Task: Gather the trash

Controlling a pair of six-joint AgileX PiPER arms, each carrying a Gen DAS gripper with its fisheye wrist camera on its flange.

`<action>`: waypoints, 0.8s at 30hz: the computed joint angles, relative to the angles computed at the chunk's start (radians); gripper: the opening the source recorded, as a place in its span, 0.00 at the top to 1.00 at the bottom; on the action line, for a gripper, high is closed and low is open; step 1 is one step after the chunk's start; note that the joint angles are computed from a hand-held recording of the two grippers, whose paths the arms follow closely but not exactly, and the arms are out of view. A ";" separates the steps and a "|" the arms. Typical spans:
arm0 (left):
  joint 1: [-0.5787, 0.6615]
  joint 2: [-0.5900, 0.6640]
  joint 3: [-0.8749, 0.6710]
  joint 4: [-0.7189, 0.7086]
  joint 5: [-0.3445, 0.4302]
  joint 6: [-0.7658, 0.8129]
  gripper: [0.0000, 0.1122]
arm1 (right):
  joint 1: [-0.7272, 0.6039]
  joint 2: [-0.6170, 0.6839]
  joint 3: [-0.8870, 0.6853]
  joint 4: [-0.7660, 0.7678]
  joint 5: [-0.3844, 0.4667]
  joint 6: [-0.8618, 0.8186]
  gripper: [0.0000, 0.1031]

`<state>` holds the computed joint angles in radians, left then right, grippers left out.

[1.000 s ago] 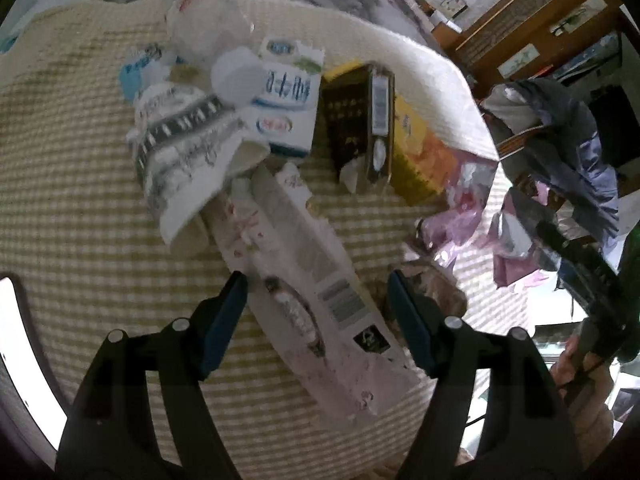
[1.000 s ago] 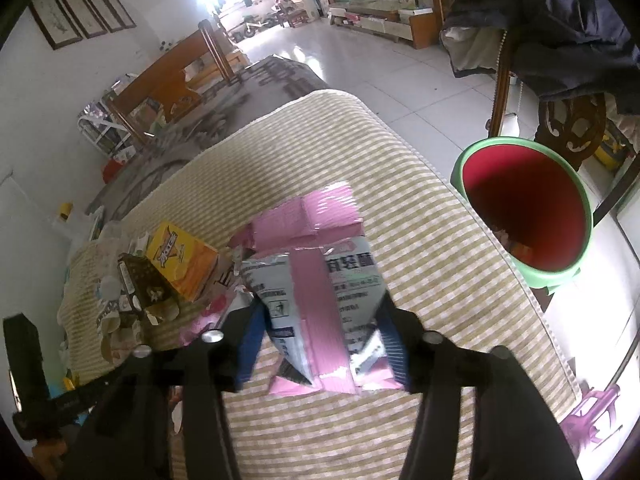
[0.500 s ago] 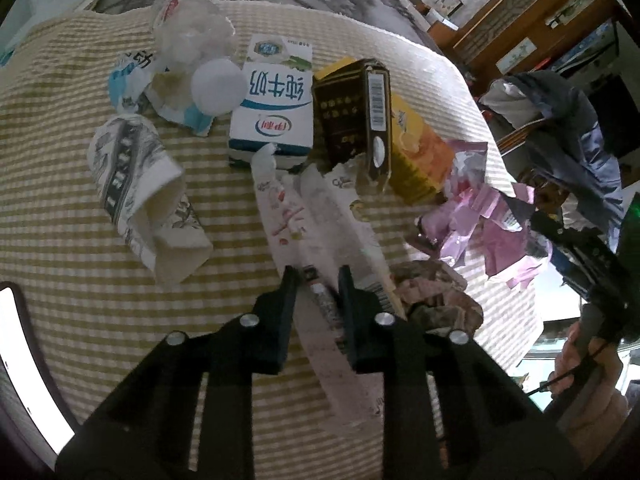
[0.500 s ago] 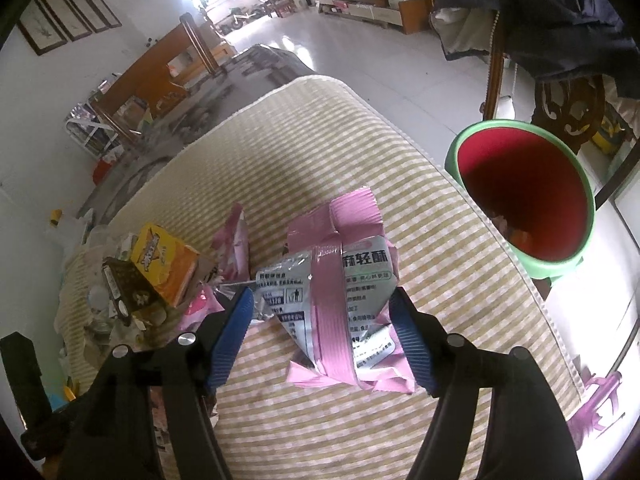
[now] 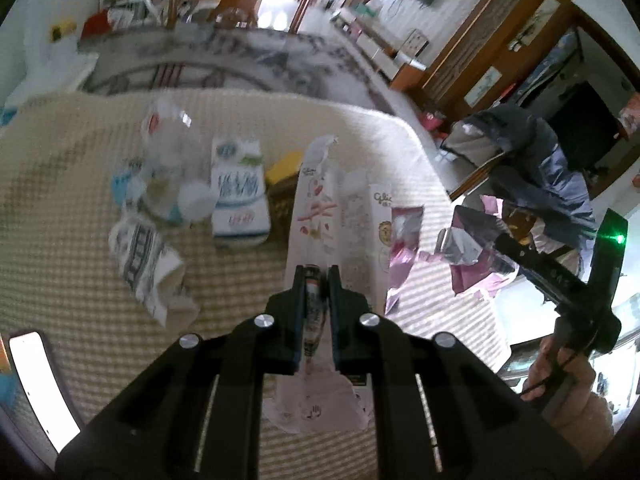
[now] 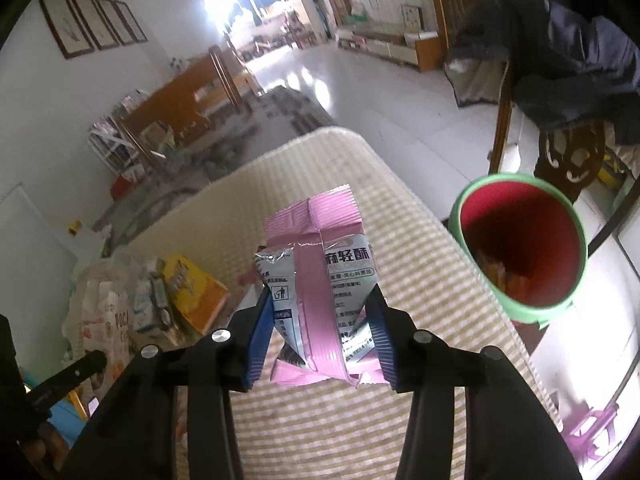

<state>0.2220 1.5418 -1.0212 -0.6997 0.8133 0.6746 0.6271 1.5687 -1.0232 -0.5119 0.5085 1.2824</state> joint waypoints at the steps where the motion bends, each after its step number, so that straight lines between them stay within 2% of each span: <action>1: -0.007 -0.004 -0.005 -0.002 -0.005 -0.006 0.91 | -0.002 -0.007 -0.001 -0.008 -0.002 0.000 0.57; 7: -0.070 -0.032 -0.042 -0.019 -0.064 -0.048 0.91 | -0.018 -0.031 0.002 -0.004 -0.019 -0.030 0.57; 16: -0.169 -0.041 -0.061 -0.007 -0.123 -0.108 0.91 | -0.073 -0.074 0.010 0.067 -0.040 -0.166 0.57; 24: -0.292 -0.039 -0.089 0.098 -0.180 -0.263 0.91 | -0.173 -0.090 0.032 0.280 -0.098 -0.425 0.57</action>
<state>-0.0698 1.5027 -1.1101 -0.6017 0.6337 0.4118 0.4540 1.4787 -0.9908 -0.2318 0.4103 0.8571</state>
